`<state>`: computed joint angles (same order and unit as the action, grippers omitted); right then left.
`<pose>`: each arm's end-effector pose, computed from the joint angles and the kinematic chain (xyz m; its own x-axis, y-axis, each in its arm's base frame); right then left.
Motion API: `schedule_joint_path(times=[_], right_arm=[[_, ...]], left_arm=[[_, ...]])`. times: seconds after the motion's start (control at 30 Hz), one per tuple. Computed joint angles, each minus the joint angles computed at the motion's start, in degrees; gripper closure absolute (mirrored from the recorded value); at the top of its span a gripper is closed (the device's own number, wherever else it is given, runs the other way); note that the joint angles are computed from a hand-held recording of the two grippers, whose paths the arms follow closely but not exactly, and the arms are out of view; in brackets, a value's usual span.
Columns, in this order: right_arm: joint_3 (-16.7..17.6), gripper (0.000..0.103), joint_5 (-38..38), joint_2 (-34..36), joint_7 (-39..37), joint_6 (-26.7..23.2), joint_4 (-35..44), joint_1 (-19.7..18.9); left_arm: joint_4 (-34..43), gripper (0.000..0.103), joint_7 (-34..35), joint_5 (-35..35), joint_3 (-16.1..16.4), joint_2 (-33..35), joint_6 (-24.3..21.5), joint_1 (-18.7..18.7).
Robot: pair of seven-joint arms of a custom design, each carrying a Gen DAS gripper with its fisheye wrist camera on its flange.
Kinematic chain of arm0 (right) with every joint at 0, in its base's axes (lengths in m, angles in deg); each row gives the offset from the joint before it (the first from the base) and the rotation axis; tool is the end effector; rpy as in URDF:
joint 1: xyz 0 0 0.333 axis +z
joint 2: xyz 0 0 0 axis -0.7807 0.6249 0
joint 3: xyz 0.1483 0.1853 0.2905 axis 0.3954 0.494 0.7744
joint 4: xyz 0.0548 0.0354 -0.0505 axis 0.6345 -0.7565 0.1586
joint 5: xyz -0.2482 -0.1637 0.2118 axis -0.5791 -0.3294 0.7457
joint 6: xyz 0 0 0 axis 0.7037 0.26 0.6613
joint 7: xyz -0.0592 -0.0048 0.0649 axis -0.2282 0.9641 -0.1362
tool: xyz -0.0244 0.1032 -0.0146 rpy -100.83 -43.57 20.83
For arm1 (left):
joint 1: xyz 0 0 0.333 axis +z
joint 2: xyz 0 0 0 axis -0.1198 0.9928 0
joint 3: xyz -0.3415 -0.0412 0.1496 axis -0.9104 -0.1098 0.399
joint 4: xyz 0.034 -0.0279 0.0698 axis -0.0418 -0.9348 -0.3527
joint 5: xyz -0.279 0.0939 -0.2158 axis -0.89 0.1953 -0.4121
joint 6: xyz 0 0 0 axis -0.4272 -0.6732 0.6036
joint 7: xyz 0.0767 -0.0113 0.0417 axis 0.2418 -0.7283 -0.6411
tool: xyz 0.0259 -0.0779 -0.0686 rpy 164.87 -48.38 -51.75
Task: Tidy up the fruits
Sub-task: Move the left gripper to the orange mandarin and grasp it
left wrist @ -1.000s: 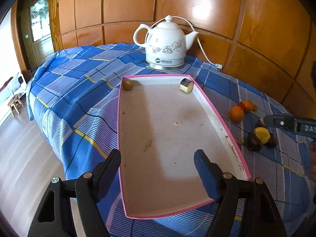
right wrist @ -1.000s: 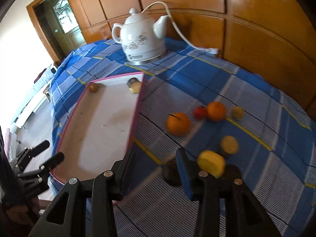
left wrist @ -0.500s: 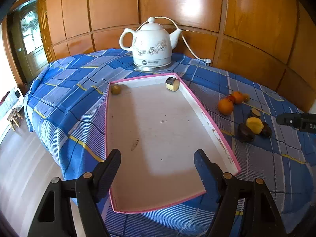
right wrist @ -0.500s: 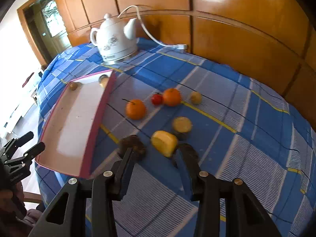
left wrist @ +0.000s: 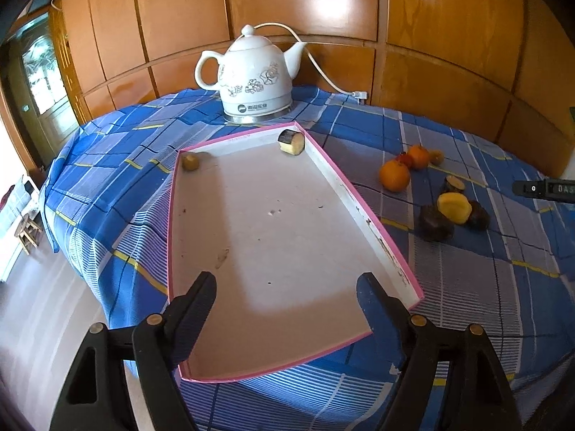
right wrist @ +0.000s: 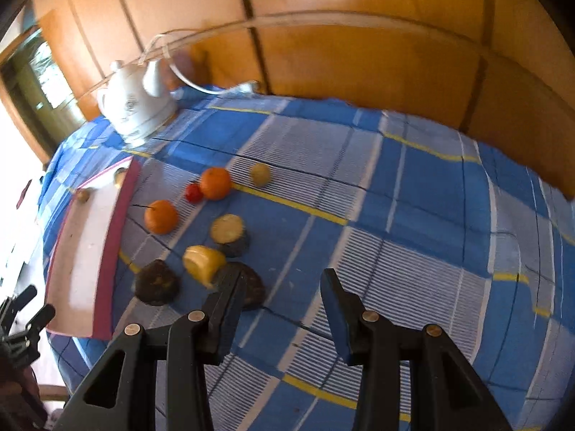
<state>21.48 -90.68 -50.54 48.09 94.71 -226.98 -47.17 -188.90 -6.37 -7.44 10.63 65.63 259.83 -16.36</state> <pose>0.4273 0.1101 0.4671 -0.2116 -0.9665 -0.1453 -0.8131 0.2565 -0.5225 0.4321 -0.2412 0.4534 -0.3121 -0.9489 -0.0469 -0.7098 0.2657 -0.6523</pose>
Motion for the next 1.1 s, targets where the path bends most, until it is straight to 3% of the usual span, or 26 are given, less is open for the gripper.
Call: schedule_joint_path(times=[0.27, 0.4, 0.6, 0.73, 0.83, 1.1], right_arm=[[-0.92, 0.059, 0.81, 0.01, 4.27, -5.35, 0.56, -0.45], [-1.74, 0.059, 2.18, -0.36, 3.61, -5.63, 0.32, 0.39], [-1.64, 0.059, 2.79, -0.62, 2.43, -4.80, 0.40, 0.90], [-1.30, 0.059, 2.40, -0.66, 2.40, -4.49, 0.60, 0.65], [-1.27, 0.059, 2.34, -0.66, 2.40, -4.24, 0.69, 0.56], [-1.74, 0.059, 4.16, -0.69, 0.94, -3.12, 0.58, 0.94]], left_arm=[[-0.01, 0.022, 6.34, -5.82, -0.11, 0.98, -0.47, -1.40], [-0.01, 0.023, 13.85, -12.89, -0.42, 1.30, 0.41, -2.43], [3.49, 0.033, 34.05, -33.60, -2.97, 3.95, 0.18, -4.61], [9.36, 0.037, 42.00, -41.51, -4.11, 7.73, -0.83, -6.29], [15.37, 0.037, 41.87, -39.99, -1.67, 11.72, -3.33, -9.84], [29.13, 0.037, 42.82, -40.41, 0.81, 22.02, -11.52, -14.43]])
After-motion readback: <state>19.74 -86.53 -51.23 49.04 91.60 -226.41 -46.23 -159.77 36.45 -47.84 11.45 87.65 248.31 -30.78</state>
